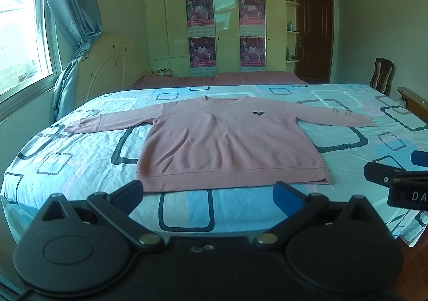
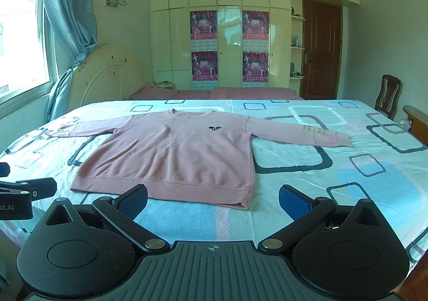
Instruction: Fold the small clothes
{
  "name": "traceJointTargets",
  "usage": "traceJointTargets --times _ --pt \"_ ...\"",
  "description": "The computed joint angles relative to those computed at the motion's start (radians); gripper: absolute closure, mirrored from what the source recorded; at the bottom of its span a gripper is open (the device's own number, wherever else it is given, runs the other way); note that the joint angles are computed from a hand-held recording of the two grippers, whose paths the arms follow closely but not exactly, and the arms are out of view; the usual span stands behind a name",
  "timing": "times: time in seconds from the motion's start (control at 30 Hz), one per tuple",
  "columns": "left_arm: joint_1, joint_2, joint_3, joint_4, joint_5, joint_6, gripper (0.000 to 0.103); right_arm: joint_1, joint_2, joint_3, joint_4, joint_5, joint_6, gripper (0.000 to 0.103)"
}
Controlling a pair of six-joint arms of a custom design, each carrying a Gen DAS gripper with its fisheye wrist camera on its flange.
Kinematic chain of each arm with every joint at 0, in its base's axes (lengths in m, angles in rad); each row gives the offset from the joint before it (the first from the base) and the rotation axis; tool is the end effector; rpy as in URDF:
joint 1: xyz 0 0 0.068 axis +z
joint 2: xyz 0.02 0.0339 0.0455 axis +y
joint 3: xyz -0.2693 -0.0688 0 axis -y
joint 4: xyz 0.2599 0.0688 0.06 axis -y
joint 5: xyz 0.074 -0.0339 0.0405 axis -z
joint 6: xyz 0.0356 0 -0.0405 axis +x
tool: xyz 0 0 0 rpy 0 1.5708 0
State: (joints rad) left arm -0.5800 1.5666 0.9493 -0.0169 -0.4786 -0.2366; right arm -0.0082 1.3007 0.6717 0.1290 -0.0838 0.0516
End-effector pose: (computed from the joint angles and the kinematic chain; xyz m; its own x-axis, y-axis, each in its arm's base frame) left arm 0.3022 -0.1784 0.2187 -0.5231 0.0940 -0.8471 0.0551 0.9956 0.0765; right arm 0.2897 0.0006 0.2162 -0.4821 0.0554 -0.8743 -0.0405 0.9955 0.0853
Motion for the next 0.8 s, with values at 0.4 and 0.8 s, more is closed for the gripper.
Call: traceJointTargets --times 0.4,0.8 --pt "-0.004 0.007 0.007 -0.005 -0.001 -0.003 0.0 -0.007 0.014 0.007 0.002 -0.006 0.002 0.0" --pt "0.031 0.049 0.046 -0.01 0.032 0.017 0.0 -0.015 0.07 0.045 0.018 -0.007 0.012 0.0"
